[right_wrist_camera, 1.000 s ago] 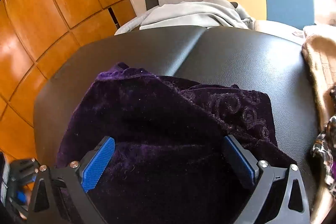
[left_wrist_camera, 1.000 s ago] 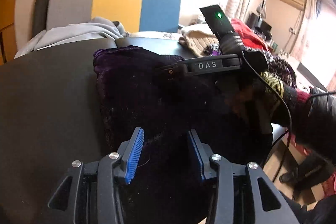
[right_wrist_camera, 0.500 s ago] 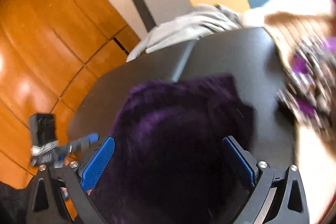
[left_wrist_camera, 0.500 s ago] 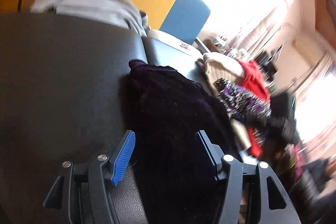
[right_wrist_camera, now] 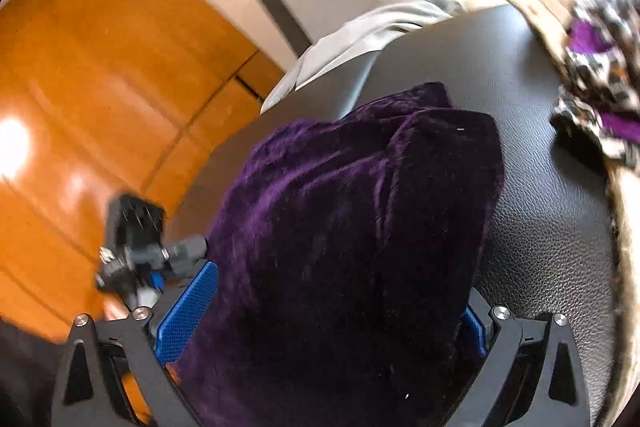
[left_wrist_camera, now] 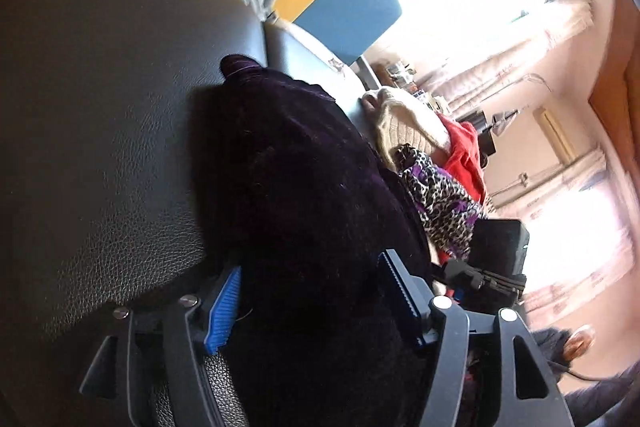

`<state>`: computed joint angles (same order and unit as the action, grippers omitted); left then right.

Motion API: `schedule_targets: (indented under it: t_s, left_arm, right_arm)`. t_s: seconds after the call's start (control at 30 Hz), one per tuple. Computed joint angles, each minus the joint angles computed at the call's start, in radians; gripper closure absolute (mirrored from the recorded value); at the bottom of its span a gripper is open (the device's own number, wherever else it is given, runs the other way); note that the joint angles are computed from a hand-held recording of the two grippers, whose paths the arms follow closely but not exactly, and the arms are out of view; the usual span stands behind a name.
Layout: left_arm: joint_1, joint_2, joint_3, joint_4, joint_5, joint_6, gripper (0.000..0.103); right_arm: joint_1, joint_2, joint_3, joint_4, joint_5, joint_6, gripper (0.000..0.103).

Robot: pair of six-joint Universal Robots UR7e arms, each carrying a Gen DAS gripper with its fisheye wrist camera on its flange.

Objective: Fold clothes

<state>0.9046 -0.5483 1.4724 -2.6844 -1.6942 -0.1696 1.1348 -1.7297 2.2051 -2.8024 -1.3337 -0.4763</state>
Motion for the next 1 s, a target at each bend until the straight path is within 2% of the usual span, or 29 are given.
schedule_targets:
  t_s: [0.07,0.1,0.13,0.17,0.2,0.23,0.37,0.43,0.53,0.63,0.8,0.93,1.0]
  left_arm:
    - [-0.007,-0.005,0.004,0.011,0.021,0.011,0.039]
    - [-0.011,-0.008,0.007,0.016,0.032,0.016,0.042]
    - [-0.008,-0.01,0.005,0.024,0.034,-0.007,0.058]
    - [0.003,-0.01,0.002,0.027,0.005,-0.038,0.065]
    - [0.016,-0.01,0.0,0.027,-0.03,-0.069,0.071]
    - [0.018,-0.023,0.021,-0.001,-0.034,-0.07,0.074]
    - [0.021,-0.105,0.136,-0.139,-0.022,-0.062,0.077]
    - [0.033,-0.173,0.203,-0.206,0.006,-0.063,0.077]
    - [0.054,-0.28,0.28,-0.277,0.084,-0.052,0.077]
    - [0.08,-0.381,0.328,-0.332,0.192,-0.031,0.077]
    - [0.154,-0.494,0.307,-0.358,0.371,0.024,0.077]
    - [0.222,-0.489,0.227,-0.324,0.52,0.023,0.077]
    - [0.249,-0.469,0.186,-0.313,0.618,0.003,0.077]
  right_arm:
    - [0.031,0.002,-0.004,0.006,-0.068,0.004,0.0]
    - [0.062,0.02,-0.015,0.0,-0.133,0.007,0.002]
    - [0.102,0.041,-0.02,-0.024,-0.224,0.0,0.012]
    - [0.133,0.051,-0.017,-0.049,-0.297,-0.006,0.016]
    - [0.153,0.055,-0.016,-0.059,-0.341,-0.009,0.025]
    - [0.162,0.049,-0.022,-0.032,-0.343,0.012,0.041]
    - [0.23,0.084,-0.041,-0.006,-0.386,0.043,0.051]
    - [0.274,0.142,-0.076,0.006,-0.376,0.053,0.061]
    - [0.34,0.258,-0.157,0.028,-0.335,0.059,0.063]
    - [0.415,0.424,-0.291,0.06,-0.292,0.05,0.064]
    - [0.537,0.767,-0.64,0.195,-0.229,0.03,0.064]
    - [0.604,1.02,-0.944,0.31,-0.292,0.069,0.064]
    - [0.622,1.135,-1.11,0.392,-0.307,0.106,0.064]
